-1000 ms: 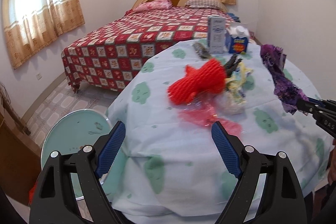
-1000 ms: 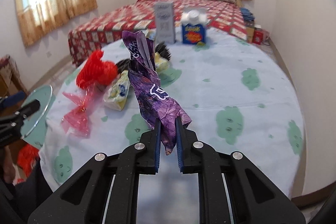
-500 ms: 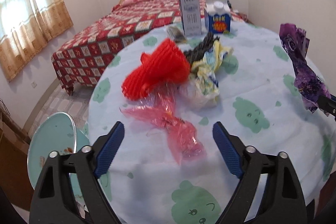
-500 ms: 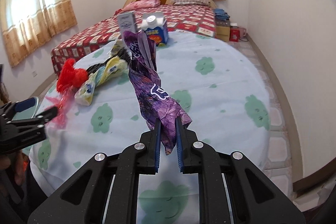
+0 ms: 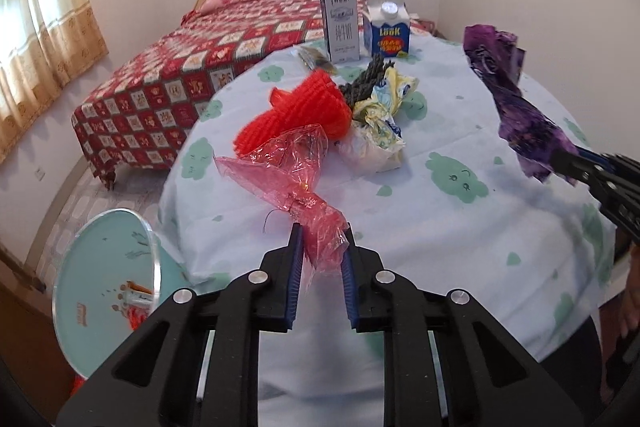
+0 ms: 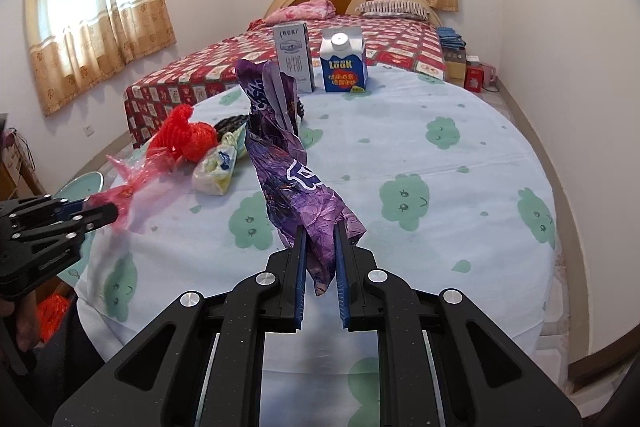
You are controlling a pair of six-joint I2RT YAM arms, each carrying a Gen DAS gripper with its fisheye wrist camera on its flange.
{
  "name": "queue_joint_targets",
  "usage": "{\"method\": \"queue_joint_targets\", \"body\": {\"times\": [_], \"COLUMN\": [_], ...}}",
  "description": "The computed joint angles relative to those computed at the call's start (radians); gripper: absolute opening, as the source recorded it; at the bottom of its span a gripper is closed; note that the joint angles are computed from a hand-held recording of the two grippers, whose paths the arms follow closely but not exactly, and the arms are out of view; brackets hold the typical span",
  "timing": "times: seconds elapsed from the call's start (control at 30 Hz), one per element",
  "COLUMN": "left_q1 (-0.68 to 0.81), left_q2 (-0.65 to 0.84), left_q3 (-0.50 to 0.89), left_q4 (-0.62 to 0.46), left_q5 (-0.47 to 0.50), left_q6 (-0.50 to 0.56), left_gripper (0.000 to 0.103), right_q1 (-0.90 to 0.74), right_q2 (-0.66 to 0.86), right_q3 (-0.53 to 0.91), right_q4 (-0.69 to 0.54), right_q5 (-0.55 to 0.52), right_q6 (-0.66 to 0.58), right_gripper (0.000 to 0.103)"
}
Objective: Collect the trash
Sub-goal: 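Carry the pink bag and purple wrapper over the teal bin and open both grippers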
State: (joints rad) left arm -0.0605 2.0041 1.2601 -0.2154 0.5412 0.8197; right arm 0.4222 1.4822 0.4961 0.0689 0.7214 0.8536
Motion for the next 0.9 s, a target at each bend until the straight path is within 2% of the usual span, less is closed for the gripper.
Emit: {"method": "queue_joint_targets", "body": {"times": [0.1,0.2,0.67,0.9], "left_q1": [0.047,0.086,0.191,0.23], "left_q2": [-0.024,-0.038,0.063,0.113], "left_q3": [0.005,0.008,0.186,0.269], "left_q4": [-0.031,-0.013,-0.002,0.004], "left_q5": [0.051,0.077,0.11,0.117], "left_q6": [0.042,0.051,-0.013,-0.046], "left_gripper": [0.018,0.018,0.018,0.018], "right_q1": [0.014,0.023,0.036,0.051], "right_q2": [0.001,0.02,0.219,0.3], "right_q3": [0.021,0.066,0.329,0.469], "right_q4": [-0.013,-0.039,-0.024,-0.066], "right_q5": [0.008,0.016,0.005,0.008], "right_q6": [0.002,-0.008,-0.125,-0.187], "right_gripper": [0.014,0.014,0.014,0.014]}}
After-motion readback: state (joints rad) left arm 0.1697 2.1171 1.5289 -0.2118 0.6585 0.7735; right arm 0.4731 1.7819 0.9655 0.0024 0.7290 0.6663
